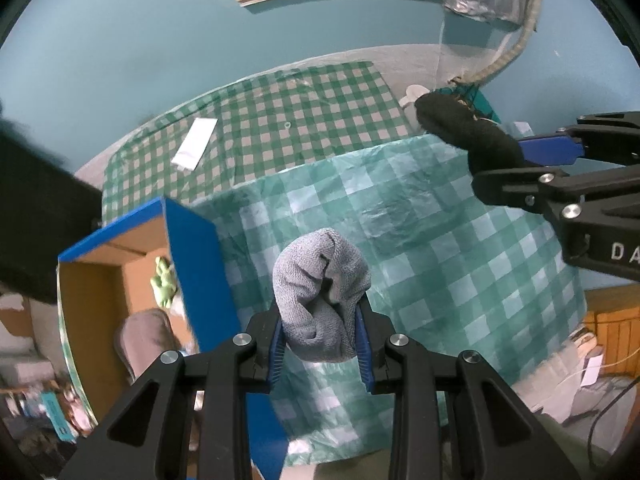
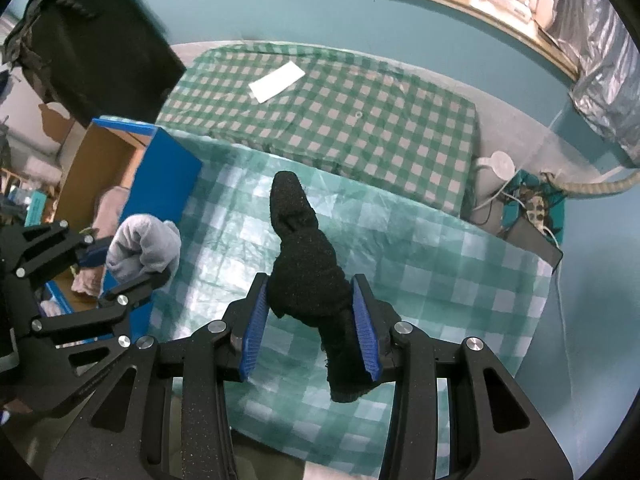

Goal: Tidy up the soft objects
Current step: 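Lift and carry the grey sock and black sock over the box with both tools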

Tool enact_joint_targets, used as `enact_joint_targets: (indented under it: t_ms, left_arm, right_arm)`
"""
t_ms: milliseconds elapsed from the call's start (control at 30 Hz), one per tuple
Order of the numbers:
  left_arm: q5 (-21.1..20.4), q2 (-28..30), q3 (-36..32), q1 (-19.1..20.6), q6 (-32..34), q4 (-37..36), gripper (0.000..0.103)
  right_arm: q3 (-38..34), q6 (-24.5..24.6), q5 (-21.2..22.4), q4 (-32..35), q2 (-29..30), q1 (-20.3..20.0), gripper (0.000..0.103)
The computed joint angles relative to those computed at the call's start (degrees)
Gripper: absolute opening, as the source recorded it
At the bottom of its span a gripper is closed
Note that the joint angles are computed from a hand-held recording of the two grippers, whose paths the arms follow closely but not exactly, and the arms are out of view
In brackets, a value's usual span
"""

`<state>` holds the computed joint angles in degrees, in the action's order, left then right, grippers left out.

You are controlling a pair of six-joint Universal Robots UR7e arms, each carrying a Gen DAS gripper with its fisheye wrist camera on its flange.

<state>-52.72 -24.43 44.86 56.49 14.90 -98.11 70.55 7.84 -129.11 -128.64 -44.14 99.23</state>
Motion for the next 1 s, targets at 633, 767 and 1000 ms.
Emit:
enact_joint_targets:
  t_ms: [633,767,1000]
  left_arm:
    - [0.3,-7.1,3.7,1.4,-8.1,1.9,0.03]
    - [0.4,-7.9,3.2,1.9,-9.6,2.7,0.03]
    - [1.5,-9.2,2.7,2.9,-11.3,3.4,0.03]
  right_arm:
    - [-5.4,-2.4,1.3,1.4,3.3,4.2,0.04]
    - [-7.5,-3.3,1.9,1.5,4.9,4.9,0.041]
    - [-11.7,-4.6,3.3,2.9,8.4,5.9,0.041]
